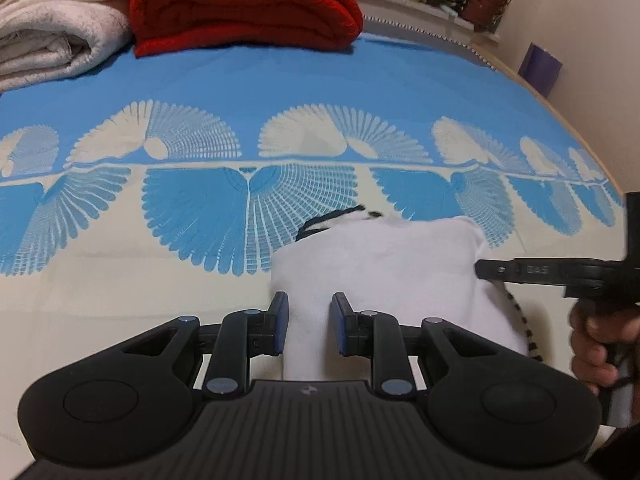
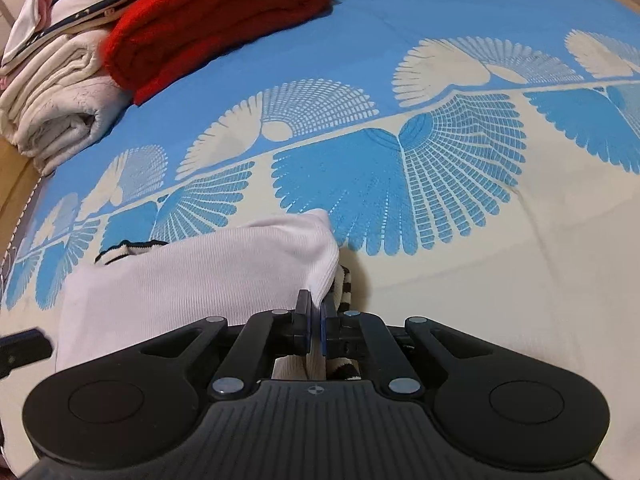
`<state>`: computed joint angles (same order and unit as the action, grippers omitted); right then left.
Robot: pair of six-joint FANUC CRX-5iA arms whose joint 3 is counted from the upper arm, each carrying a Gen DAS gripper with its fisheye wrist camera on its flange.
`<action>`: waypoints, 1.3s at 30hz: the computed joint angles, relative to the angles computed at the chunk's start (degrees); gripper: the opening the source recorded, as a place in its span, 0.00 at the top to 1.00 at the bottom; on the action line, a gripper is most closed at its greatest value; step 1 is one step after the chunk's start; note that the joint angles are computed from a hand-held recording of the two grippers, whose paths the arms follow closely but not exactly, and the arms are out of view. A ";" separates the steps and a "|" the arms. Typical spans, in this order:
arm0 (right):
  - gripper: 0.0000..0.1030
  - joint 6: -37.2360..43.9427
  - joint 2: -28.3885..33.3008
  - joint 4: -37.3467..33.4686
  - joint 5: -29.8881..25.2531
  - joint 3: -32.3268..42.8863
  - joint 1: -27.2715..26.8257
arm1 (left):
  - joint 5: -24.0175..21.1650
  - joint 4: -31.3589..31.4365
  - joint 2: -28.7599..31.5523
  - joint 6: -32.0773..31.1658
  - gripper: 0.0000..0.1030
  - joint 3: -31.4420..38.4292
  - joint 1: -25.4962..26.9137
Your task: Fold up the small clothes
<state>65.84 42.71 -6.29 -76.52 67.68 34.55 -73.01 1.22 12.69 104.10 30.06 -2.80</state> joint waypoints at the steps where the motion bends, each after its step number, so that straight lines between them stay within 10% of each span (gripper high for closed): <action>1: 0.97 0.12 0.09 0.04 -0.14 0.07 -0.03 | -0.06 0.17 0.57 -0.43 0.77 -0.24 0.11; 5: 0.97 0.70 0.51 -0.16 -0.42 0.42 -0.04 | -7.97 -6.43 5.33 -0.11 0.77 3.36 -1.84; 16: 0.77 -1.26 -4.29 1.48 5.09 -6.66 -0.34 | -2.77 2.88 0.04 5.41 0.77 -1.72 4.74; 23: 0.77 6.75 -13.57 -7.05 7.48 -14.09 -2.49 | -3.52 11.63 -4.67 -2.42 0.77 -4.99 5.13; 28: 0.76 17.83 -16.21 -12.27 -1.99 -14.95 -1.29 | -8.89 9.82 -5.98 -7.78 0.77 -6.13 0.24; 33: 0.72 18.37 -10.45 1.80 -16.56 -12.67 3.94 | -15.10 0.16 -3.40 -7.56 0.78 -4.30 -5.92; 39: 0.67 9.91 -20.60 0.58 -3.07 -23.83 1.73 | -11.81 -7.60 -9.06 2.98 0.34 -4.17 -10.26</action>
